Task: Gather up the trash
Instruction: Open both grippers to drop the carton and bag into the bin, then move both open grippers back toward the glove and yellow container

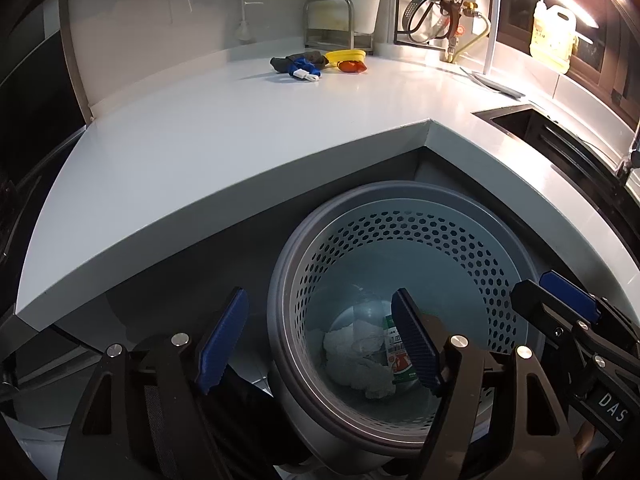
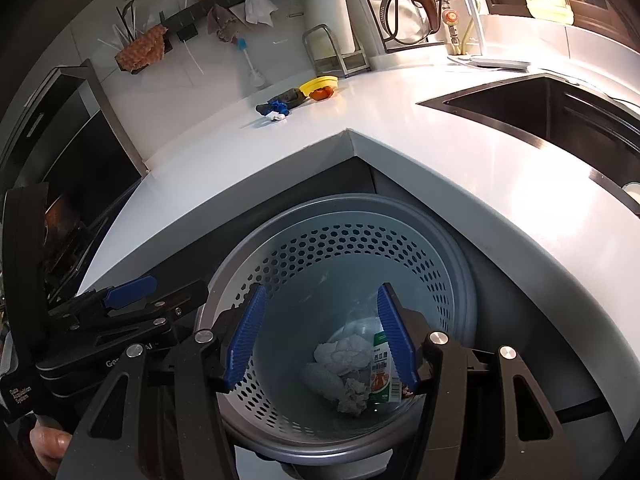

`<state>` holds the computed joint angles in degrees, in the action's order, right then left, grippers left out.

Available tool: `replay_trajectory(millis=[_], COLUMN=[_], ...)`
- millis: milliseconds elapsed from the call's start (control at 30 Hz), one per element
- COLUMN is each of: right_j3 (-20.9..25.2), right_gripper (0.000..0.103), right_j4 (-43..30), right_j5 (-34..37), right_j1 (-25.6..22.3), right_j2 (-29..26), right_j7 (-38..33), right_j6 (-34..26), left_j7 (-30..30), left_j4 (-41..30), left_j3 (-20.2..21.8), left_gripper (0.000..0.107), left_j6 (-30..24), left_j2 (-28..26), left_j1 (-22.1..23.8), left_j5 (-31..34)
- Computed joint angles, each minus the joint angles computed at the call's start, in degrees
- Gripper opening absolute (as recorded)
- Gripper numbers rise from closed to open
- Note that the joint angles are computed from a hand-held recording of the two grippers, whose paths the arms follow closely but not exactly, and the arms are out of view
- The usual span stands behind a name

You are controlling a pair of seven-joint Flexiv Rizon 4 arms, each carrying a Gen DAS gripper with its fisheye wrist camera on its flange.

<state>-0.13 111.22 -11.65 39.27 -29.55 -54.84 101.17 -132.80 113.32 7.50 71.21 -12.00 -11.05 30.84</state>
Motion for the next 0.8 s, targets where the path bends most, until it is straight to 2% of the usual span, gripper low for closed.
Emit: replay_trajectory(millis=[200, 300, 400, 500, 667, 800], right_j3=[0.59, 0.47, 1.60, 2.69, 0.13, 3.79], right_gripper=[0.058, 0.063, 0.065, 0.065, 0.071, 0.071], right_j4=[-0.25, -0.61, -1.59, -3.03, -4.69, -8.74], right_j5=[-0.32, -0.49, -0.86, -1.54, -1.40, -2.19], right_j1=[-0.36, -0.23, -1.25, -2.44, -0.89, -4.41], right_j2=[-0.19, -0.52, -1.09, -1.47, -1.91, -3.44], right_j7=[-0.19, -0.37, -0.65, -0.64, -0.11, -0.13], right_j6=[-0.45, -0.07, -0.51, -1.96, -0.34, -2.16], left_j7=[-0.05, -0.41, 0.93, 1.57, -0.71, -0.81], left_j4=[0.55, 0.58, 1.25, 0.97, -0.84, -2.21], left_j3=[0.17, 0.39, -0.06, 0.32, 2.00, 2.02], left_gripper=[0.076, 0.078, 0.083, 0.083, 0.084, 0.085], left_j6=[1.05, 1.32, 2.56, 3.03, 2.78, 3.09], left_j2=[0.26, 0.30, 0.25, 0.18, 0.45, 0.48], left_j1=[0.44, 0.59, 1.76, 2.00, 1.27, 2.08], left_j5=[-0.26, -0.19, -2.66, -3.57, -0.11, 0.87])
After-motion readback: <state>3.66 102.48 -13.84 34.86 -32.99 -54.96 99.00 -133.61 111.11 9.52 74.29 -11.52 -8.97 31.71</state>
